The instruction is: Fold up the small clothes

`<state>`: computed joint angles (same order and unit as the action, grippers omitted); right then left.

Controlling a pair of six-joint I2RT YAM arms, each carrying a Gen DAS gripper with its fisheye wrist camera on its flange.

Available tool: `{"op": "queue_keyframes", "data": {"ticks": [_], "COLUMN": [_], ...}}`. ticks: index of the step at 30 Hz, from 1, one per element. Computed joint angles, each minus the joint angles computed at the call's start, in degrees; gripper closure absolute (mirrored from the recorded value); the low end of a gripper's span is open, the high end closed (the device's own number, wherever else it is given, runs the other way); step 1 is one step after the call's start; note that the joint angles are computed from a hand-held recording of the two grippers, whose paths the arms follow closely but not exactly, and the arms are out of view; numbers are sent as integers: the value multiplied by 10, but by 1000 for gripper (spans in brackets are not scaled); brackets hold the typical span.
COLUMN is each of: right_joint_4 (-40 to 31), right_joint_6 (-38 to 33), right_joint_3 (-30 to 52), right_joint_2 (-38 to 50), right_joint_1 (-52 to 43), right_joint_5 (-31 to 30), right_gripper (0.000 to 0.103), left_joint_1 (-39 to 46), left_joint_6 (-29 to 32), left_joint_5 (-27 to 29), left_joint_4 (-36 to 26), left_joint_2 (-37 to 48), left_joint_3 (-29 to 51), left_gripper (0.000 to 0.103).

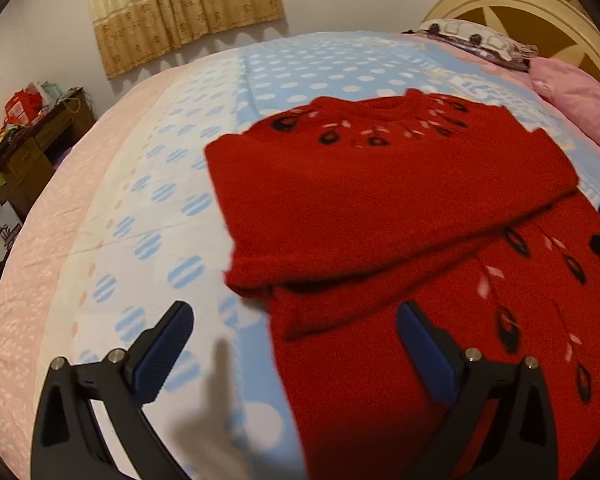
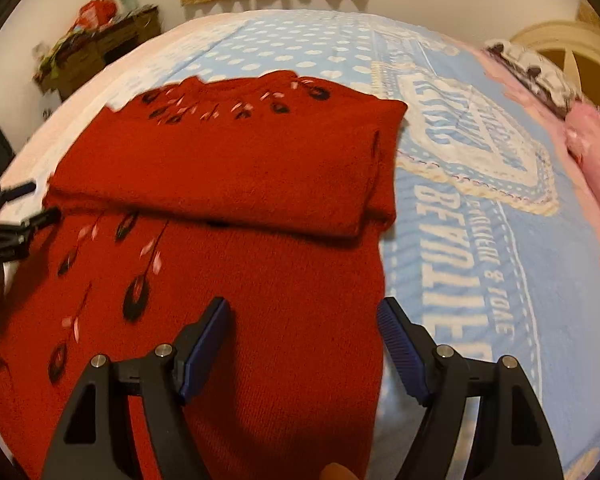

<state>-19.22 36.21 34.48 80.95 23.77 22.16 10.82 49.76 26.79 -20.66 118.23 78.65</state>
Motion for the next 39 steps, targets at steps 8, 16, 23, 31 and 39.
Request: {"op": "queue_keyframes", "data": {"ticks": [8,16,23,31,39], "right_joint_4": [-52,-128,-195,-234,-249], "right_joint_6": [78,196,282,367,461], "right_joint_3": [-16,-12,8,7,-10], "right_joint_2": [-39,-38,-20,-20,-28], "right_joint_1": [102,231,313,379,438], "right_joint_5": [51,112,153,169,177], "right_gripper": [26,26,26,26,26], "left_joint_1": [49,148,206,290,337], "left_joint_6": [68,169,223,305,347], "left_joint_5": [56,120,158,191,170], "left_joint_4": [-38,-83,-125,-189,-206], "left_joint_2": [-77,-138,-166,-165,-144], "left_joint_3": [-77,-138,-147,-132,-134], "left_gripper": [0,0,0,0,0]}}
